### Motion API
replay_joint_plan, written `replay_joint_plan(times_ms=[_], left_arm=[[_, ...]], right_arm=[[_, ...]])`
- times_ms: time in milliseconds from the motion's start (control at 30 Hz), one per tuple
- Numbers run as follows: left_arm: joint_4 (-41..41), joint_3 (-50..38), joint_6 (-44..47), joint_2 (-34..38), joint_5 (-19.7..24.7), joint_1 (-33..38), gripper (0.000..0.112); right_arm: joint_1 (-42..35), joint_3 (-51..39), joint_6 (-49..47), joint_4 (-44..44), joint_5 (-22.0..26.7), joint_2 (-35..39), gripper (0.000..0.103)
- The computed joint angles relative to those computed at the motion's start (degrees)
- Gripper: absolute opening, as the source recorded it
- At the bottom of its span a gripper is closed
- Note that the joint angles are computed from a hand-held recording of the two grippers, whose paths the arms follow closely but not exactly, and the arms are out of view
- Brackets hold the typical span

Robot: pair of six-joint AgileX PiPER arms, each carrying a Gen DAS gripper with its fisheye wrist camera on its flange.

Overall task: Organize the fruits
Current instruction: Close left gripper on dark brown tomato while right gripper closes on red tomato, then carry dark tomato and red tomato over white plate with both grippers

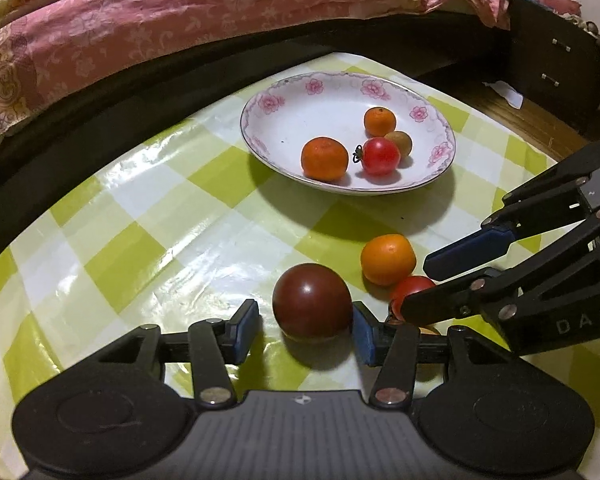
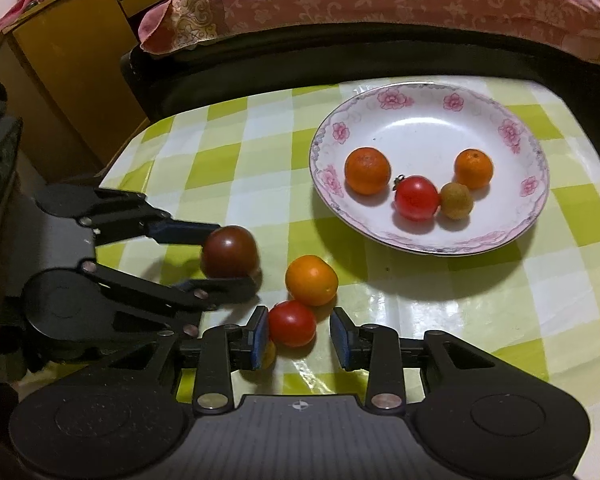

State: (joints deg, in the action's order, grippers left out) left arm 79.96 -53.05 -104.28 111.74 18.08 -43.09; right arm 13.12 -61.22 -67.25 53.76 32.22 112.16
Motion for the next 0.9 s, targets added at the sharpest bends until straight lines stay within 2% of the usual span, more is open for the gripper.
replay_joint_plan(times_ms=[100,233,400,633,700,900], left_arm=[[2.02,0.34,-3.31,-0.03,-0.19,0.15,0.054],[0.10,0.07,-0.92,-0.12,-0.07,0.31,0.048],[-3.51,0.44,3.75,-1.06,0.36,-0.26,0.047],[-6.42,1.47,7.67,-2.39,-0.31,-1.11,0.047],[-7.34,0.91,9.32,-1.66,0.41,-1.76,0.047],[-5.43,0.85,8.29,-1.38,1.63,-2.57,0.048]], right_arm=[[0.13,-0.30,0.08,0.48,0.36,0.53,0.030],[0.38,-1.84,2.96,-0.16,1.55,1.77,0.030],[0.23,-2.62,5.59,-2.15,2.90,1.93,0.023],[1.00,-1.08,8.44,-10.71,0.05,-1.23,0.023],[1.48,0.34,7.77,-12.08,-2.99,-2.01,0.023],[0.88,-0.26,5.73,-11.88,-2.47,-1.44,0.025]])
